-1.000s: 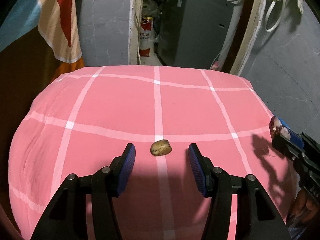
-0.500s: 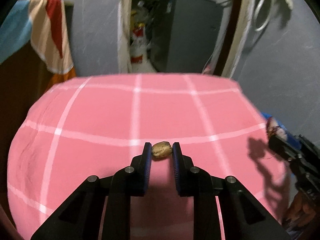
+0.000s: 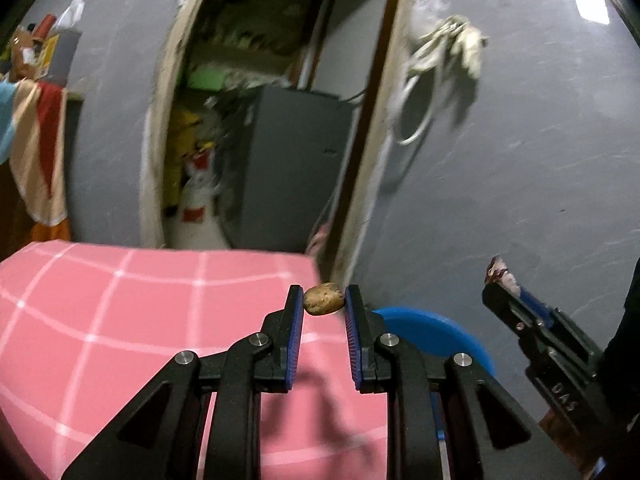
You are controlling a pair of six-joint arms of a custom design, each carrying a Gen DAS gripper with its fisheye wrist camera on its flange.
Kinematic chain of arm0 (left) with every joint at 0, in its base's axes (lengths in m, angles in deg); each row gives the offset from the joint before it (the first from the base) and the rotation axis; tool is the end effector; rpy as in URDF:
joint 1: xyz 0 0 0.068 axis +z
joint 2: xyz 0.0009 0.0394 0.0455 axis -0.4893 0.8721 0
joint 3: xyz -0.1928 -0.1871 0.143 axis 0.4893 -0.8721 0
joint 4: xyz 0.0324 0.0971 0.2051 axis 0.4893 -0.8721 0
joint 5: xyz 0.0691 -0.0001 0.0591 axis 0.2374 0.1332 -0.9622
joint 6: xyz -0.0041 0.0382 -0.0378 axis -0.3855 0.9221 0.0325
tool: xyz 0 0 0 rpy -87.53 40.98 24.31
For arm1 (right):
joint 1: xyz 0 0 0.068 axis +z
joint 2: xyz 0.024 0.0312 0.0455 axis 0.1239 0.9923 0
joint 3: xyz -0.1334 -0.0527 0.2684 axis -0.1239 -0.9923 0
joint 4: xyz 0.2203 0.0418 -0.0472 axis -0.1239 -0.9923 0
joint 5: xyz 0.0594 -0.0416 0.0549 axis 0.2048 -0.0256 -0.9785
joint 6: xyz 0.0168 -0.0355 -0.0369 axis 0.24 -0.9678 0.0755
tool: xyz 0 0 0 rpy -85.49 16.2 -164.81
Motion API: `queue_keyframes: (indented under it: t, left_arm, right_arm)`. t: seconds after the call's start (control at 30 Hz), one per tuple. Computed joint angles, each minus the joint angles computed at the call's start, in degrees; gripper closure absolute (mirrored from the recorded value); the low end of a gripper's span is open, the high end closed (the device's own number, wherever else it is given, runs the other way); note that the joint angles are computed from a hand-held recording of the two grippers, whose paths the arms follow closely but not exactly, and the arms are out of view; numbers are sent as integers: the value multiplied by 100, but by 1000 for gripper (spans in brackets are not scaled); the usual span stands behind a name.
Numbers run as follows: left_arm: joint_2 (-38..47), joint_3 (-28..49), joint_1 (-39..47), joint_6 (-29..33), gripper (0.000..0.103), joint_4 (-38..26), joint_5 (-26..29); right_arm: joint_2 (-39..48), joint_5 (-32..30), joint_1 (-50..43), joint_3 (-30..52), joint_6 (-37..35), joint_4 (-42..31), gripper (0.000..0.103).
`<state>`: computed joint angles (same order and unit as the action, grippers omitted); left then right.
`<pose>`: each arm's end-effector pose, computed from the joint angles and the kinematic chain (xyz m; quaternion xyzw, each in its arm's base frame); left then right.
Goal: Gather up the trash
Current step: 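Carry both shells over the blue bucket and open both tools to drop them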
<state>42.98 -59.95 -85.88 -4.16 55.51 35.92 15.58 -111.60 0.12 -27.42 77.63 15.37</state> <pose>0.1287 -0.1476 0.2239 -0.0597 0.8213 -0.0886 0.5604 0.1926 0.0008 0.1987 -0.2231 0.7411 0.2208 0.5935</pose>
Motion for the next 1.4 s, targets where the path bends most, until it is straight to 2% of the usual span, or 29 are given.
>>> queue_keyframes:
  t: [0.07, 0.17, 0.27, 0.47, 0.57, 0.8, 0.97, 1.1, 1.3, 1.4]
  left_arm:
    - [293, 103, -135, 181, 86, 413, -70]
    - [754, 322, -245, 396, 86, 879, -21]
    - [1139, 635, -226, 439, 86, 973, 183]
    - [1754, 1238, -150, 232, 86, 653, 663]
    - [1987, 1485, 60, 174, 86, 438, 1083]
    - [2456, 1809, 197, -66, 86, 8, 1552]
    - [2653, 1892, 405, -253, 85, -158, 1911]
    - [2674, 1840, 519, -379, 71, -118, 2006]
    - [2623, 1809, 487, -519, 71, -162, 1944]
    - [2565, 1767, 417, -590, 70, -197, 1844]
  right_arm:
    - [177, -276, -506, -102, 60, 480, 76]
    - [427, -453, -924, -109, 33, 777, 76]
    - [620, -585, -1209, 3, -79, 668, 76]
    - [995, -671, -1600, 477, -525, -318, 75]
    - [1122, -695, -1731, 678, -708, -769, 75]
    - [1265, -475, -1644, 1054, -967, -1655, 73]
    - [1314, -320, -1544, 1178, -1117, -2019, 71]
    - [1330, -315, -1563, 1196, -1090, -2031, 66]
    - [1298, -290, -1566, 1231, -1056, -2114, 66]
    - [1257, -334, -1613, 1188, -1016, -2057, 59]
